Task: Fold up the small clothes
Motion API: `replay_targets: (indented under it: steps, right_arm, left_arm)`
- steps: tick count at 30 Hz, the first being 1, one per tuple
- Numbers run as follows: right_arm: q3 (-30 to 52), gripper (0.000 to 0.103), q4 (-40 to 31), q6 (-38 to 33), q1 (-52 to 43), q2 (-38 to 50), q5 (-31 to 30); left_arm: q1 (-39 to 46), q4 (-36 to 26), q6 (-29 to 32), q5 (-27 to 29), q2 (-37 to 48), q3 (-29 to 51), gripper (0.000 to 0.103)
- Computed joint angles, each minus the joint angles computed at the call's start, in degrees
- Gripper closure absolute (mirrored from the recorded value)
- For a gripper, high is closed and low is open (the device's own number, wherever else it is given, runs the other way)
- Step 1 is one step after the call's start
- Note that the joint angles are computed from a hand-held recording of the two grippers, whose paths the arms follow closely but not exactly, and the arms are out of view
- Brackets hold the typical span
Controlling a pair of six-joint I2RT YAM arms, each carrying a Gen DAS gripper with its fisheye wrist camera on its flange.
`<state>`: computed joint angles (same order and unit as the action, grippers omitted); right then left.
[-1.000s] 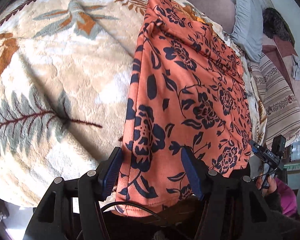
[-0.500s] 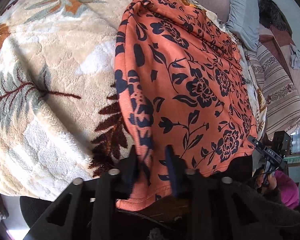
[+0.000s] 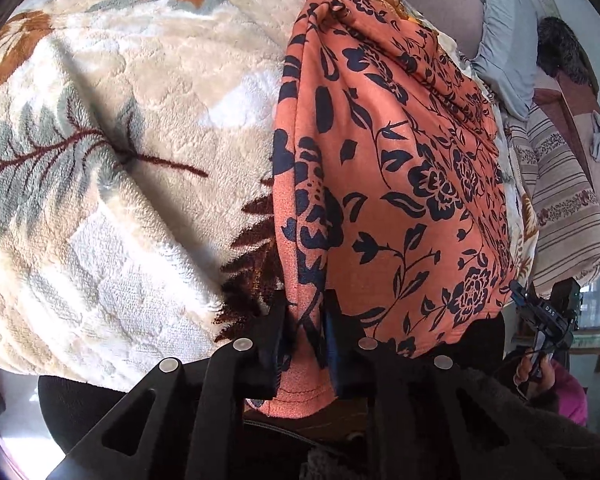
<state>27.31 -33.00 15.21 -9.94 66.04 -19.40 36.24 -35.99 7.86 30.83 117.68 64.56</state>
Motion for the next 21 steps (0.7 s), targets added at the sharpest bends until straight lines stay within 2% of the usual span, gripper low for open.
replay_targets:
  steps: [1, 2, 4, 7, 8, 9, 10, 11, 12, 13, 16, 21]
  right_arm:
    - [-0.5, 0.066, 0.3, -0.2, -0.8, -0.4, -0.3]
    - [-0.9, 0.064, 0.7, -0.6, -1.1, -0.3, -0.9]
    - [-1.4, 0.064, 2.3, -1.3, -0.5, 1.6, -2.4]
    - [-2.9, 0.064, 6.3, -2.4, 2.2, 4.9, -4.6]
    - [-3.2, 0.066, 7.5, -2.6, 4.6, 5.7, -3.2]
    - [-3.3, 0.069, 8.4, -2.6, 7.4, 6.5, -0.5]
    - [-3.4, 0.078, 9.0, -2.6, 9.2, 6.4, 1.5]
    - [-3.4, 0.096, 8.9, -2.7, 9.3, 6.2, 1.0]
    - [-3.4, 0.096, 8.3, -2.8, 8.8, 5.4, -0.6]
    - [-3.4, 0.096, 7.6, -2.5, 9.0, 3.4, -0.9]
    - [-3.2, 0.097, 5.7, -2.1, 6.5, -1.5, -5.1]
    - [-3.7, 0.096, 7.1, 1.2, -0.1, -2.9, -14.9]
  left_arm:
    - [0.3, -0.3, 0.5, 1.0, 0.1, 0.1, 0.070]
    - [0.4, -0.4, 1.0, 1.8, 0.1, 0.0, 0.066]
    - [0.0, 0.1, 1.6, 2.4, 0.0, -0.3, 0.052]
    - [-2.2, 2.0, 1.0, 1.3, -0.3, -1.6, 0.042]
    - [-2.9, 2.8, 0.8, 0.7, -0.7, -2.0, 0.041]
    - [-3.6, 3.6, 0.3, 0.0, -1.4, -2.8, 0.042]
    - [-4.0, 4.0, 0.3, 0.0, -1.9, -3.3, 0.049]
    - [-3.8, 4.0, 0.5, 0.8, -2.1, -3.5, 0.061]
    - [-3.6, 2.8, 0.9, 2.6, -1.8, -3.1, 0.095]
    - [-3.1, 1.5, 1.0, 4.3, -1.1, -2.3, 0.095]
    - [-2.5, 2.8, -0.1, 5.7, -2.0, -3.2, 0.096]
    - [-1.0, 3.2, -0.8, 10.2, -3.7, -4.4, 0.096]
